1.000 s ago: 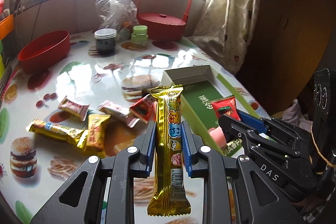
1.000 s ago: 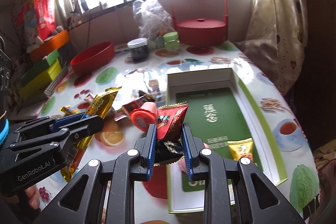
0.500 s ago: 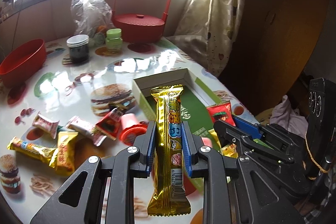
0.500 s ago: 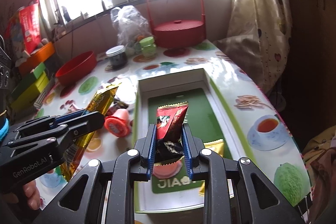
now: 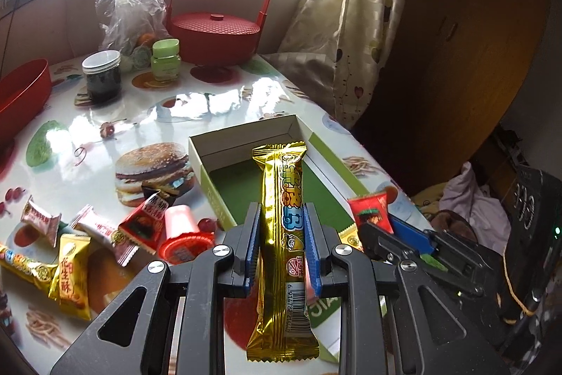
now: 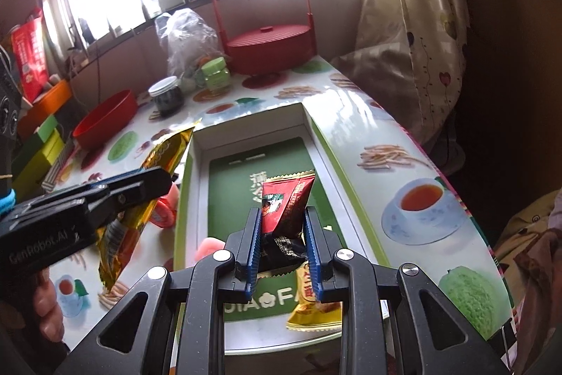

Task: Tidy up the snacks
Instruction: 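Carry the gold wafer bar with the left tool while the right carries the red packet to the box, then open the left tool over the box releasing the gold bar while the right releases the red packet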

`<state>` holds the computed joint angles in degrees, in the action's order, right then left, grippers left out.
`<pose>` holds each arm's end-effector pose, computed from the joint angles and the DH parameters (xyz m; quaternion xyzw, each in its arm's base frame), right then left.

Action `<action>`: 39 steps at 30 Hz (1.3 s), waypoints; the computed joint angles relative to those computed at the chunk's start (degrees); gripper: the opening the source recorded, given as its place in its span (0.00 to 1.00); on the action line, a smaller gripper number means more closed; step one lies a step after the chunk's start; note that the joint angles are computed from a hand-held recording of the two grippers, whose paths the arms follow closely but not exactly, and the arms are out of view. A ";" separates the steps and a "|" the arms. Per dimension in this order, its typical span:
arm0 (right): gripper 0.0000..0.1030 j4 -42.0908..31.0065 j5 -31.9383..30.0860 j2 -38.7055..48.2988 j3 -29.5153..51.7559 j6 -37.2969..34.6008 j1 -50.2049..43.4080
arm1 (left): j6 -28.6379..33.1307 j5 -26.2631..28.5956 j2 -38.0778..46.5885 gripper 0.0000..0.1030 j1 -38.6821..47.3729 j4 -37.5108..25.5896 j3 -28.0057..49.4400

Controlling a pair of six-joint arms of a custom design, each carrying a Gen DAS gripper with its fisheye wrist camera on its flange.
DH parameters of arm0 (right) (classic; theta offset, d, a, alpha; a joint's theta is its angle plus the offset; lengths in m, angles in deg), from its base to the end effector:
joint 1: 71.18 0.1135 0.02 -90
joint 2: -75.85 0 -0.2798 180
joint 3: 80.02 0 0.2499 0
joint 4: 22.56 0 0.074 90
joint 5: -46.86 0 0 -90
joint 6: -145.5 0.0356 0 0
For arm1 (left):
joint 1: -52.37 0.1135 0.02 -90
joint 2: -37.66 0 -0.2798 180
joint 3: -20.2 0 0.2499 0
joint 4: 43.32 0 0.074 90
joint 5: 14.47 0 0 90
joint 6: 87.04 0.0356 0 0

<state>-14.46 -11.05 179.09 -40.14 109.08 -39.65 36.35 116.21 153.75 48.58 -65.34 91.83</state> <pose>0.2277 0.1175 0.0769 0.2564 0.8845 -0.0003 0.3897 0.3594 -0.0471 0.0971 0.3598 0.8475 -0.2802 0.2717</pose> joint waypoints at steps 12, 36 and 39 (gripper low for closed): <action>0.22 2.52 -1.98 2.49 -1.13 -0.02 -2.05 | -1.63 -2.87 3.85 0.24 -2.87 0.38 2.93; 0.22 6.13 -4.38 5.98 -1.40 -1.11 -3.29 | -4.47 -7.16 10.55 0.24 -7.18 -0.44 8.16; 0.22 6.19 -4.82 6.53 -0.99 -1.34 -3.37 | -4.56 -7.11 10.88 0.24 -7.56 -0.76 8.48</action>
